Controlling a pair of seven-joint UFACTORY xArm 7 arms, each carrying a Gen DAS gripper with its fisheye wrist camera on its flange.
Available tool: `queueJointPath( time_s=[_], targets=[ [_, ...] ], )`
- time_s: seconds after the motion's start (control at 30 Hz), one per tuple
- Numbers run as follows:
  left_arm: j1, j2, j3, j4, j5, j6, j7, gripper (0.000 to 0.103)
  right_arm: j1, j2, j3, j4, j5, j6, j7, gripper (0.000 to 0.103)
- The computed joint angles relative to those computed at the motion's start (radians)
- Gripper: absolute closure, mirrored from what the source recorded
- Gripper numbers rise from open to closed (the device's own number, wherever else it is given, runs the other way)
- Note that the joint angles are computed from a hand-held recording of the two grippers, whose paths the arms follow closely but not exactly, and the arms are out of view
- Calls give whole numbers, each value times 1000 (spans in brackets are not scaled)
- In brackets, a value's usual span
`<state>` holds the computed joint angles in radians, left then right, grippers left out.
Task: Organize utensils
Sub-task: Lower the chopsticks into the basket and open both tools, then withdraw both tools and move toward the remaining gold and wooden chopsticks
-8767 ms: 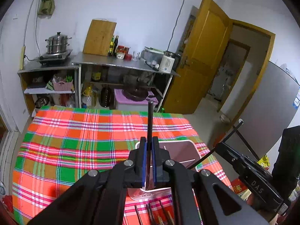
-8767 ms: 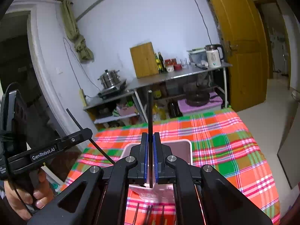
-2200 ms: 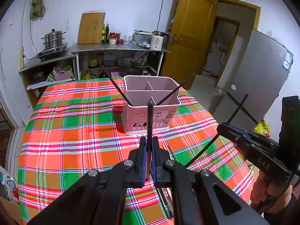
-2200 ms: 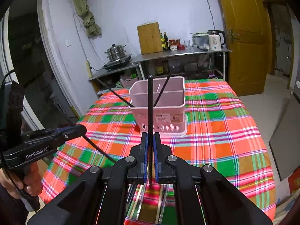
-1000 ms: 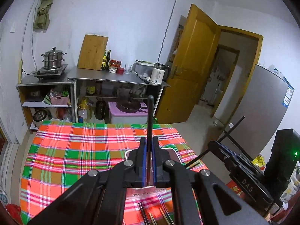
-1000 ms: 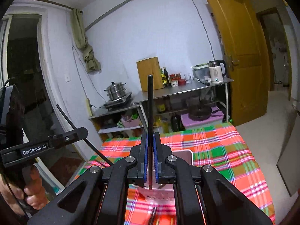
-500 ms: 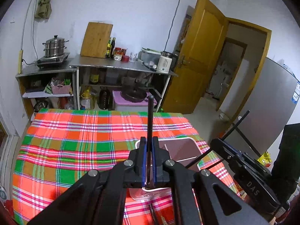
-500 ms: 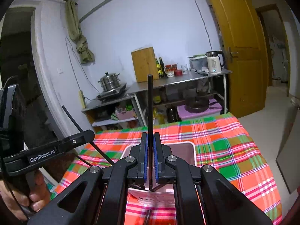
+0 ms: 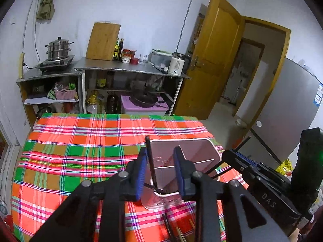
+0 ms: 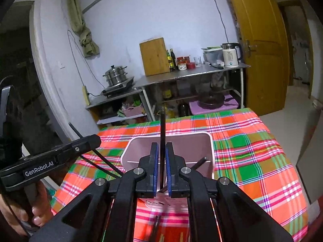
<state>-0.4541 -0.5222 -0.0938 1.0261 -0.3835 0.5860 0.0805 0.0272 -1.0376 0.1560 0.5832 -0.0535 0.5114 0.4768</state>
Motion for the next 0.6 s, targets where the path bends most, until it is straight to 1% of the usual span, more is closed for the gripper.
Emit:
queueJointPath(
  time_s=[0.1, 0.37, 0.6],
  targets=[
    [4, -36, -9, -15, 13, -3, -10, 71, 7, -33, 1, 1, -2, 21, -3, 94],
    [-8, -151, -18, -67, 36, 4, -36, 71, 44, -165, 9, -12, 5, 97, -28, 93],
    [-31, -273, -24, -160, 48, 32, -62, 70, 72, -308, 25, -46, 28, 207, -26, 93]
  ],
)
